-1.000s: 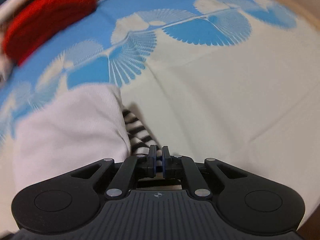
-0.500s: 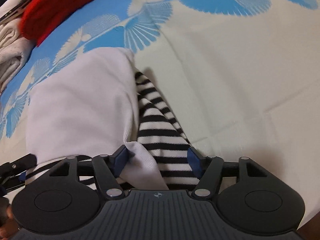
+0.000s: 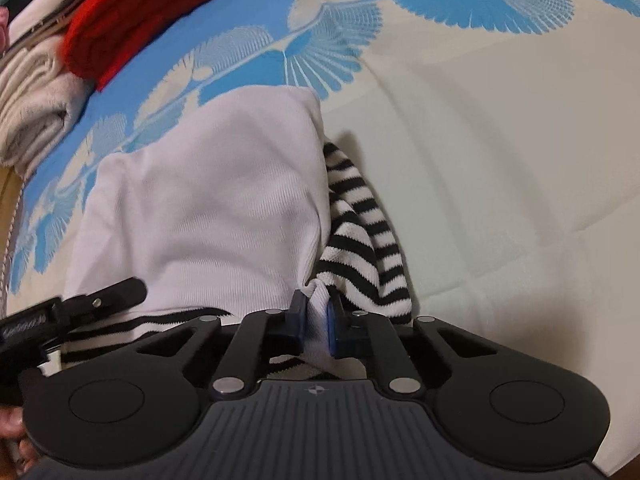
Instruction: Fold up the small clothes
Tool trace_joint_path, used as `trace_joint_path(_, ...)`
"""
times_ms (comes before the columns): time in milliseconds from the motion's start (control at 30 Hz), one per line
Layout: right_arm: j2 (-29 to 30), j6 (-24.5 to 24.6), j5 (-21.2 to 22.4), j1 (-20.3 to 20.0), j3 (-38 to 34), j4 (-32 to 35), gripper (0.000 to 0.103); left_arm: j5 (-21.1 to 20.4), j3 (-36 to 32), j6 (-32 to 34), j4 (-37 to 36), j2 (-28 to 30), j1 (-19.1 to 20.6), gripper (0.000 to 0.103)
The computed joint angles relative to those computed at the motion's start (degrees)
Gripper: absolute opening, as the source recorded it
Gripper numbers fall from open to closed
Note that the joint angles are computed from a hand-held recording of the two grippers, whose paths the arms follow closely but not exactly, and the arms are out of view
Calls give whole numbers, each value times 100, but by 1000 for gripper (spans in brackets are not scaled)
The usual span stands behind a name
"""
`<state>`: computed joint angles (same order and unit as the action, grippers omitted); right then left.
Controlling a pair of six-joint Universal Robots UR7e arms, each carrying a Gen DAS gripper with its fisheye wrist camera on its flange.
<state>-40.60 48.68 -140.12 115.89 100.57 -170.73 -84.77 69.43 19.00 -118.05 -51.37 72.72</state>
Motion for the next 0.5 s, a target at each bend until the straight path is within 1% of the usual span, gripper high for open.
trace_joint_path(67,107,-124,-77,33,-115,-295,9,13,-33,276,-309,-38,-71,41)
trace_joint_path(100,192,-267,-96,45,-205,-533,9,51,-46,363,-418,-52,-100,41)
trace_joint_path(200,546,-742,-74,72,-649,-1073,8,177,-371,573,-581,33,-123,41)
trace_joint_path(267,812,-1003,-28,84,-1052,-1155,8,313,-594,740,-690,108,-92,43)
trace_joint_path(333,1102,-1324,-12,94,-1501,-1224,8,543,-839,767,-777,228,-36,49)
trace_joint_path(367,1240,-1458,-16,93,-1725,-1262,8,688,-921,711,-820,271,-12,54)
trace_joint_path(400,1364,-1535,-35,91,-1938,-1261,7,909,-981,621,-907,314,-5,57)
trace_joint_path(467,1554,-1596,-108,80,-2320,-1010,7,1417,-1027,480,-1062,343,-6,57)
trace_joint_path(500,1620,-1555,-170,70,-2475,-776,7,1540,-1001,536,-1117,312,3,57)
